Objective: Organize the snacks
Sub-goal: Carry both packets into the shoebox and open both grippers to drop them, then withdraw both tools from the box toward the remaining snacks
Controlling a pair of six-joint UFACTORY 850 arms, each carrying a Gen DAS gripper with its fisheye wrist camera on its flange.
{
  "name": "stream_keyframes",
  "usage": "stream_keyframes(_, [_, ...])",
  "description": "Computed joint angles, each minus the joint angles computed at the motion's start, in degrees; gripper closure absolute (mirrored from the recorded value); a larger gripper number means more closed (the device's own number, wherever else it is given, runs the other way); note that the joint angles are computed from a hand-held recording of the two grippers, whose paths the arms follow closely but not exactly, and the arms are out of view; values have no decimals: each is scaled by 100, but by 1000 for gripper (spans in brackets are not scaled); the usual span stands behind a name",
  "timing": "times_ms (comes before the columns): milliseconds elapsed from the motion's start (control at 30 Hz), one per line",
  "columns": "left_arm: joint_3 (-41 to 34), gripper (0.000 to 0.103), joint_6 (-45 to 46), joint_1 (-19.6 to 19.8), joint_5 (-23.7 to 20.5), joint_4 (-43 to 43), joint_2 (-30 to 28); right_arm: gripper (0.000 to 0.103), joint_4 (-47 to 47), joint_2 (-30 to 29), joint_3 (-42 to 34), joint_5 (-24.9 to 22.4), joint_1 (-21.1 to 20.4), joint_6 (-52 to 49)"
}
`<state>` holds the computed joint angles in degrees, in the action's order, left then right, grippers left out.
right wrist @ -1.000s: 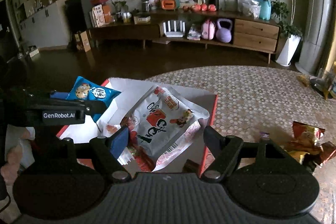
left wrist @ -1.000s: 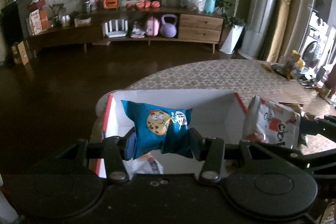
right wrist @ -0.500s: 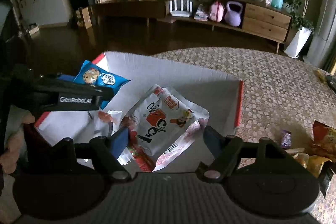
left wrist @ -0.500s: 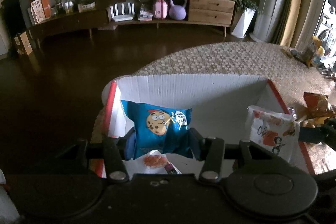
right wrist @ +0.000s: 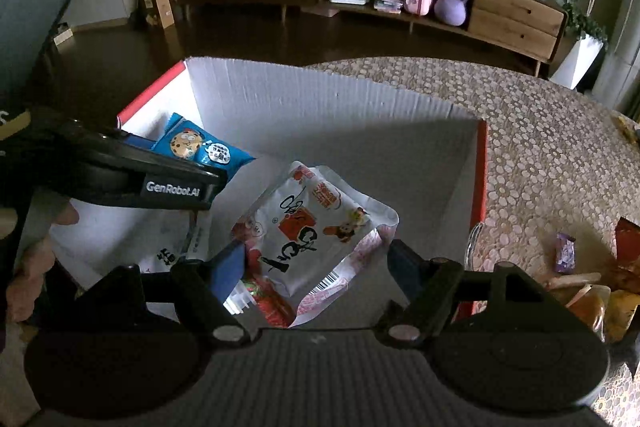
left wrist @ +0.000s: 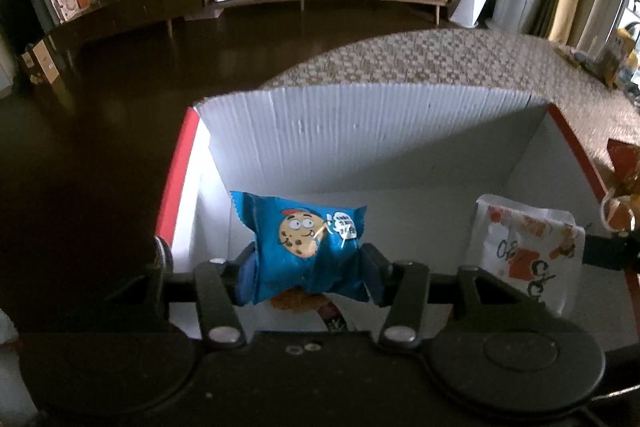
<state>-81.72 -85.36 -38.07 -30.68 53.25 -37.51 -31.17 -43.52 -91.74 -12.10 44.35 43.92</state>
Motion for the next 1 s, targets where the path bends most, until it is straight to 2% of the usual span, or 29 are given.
stream_keyframes(133, [-105,49,272,-37,-134,-232,-67,25,176,-70,-80,-167,11,-179])
stream_keyframes(233, [-165,48,373,-59,-204,-297,-96,25,-39,-106,-129,-249,30,-48])
stream_keyframes(333, [-147,37,312,-90,-237,-227,-80,25,-159,-89,-99,-255,39,66])
stream_keyframes(433, [-127,32,223,-141,-308,-38,-53,26,-468,-44,-42,-176,50,399])
stream_keyframes(533, [-77,24,45,-171,-319,141,-1,26,-666,24,27,-89,46,618])
stream_keyframes(667, [46,19,-266,-221,-313,433,102,26,-802,140,166,-41,32,772])
stream_keyframes(833, [233,17,-673,-295,-360,806,289,26,-1170,340,406,112,48,1180])
stream_keyframes(1000, [460,11,-1148,-414,-437,1273,535,26,-2110,637,728,223,88,2136])
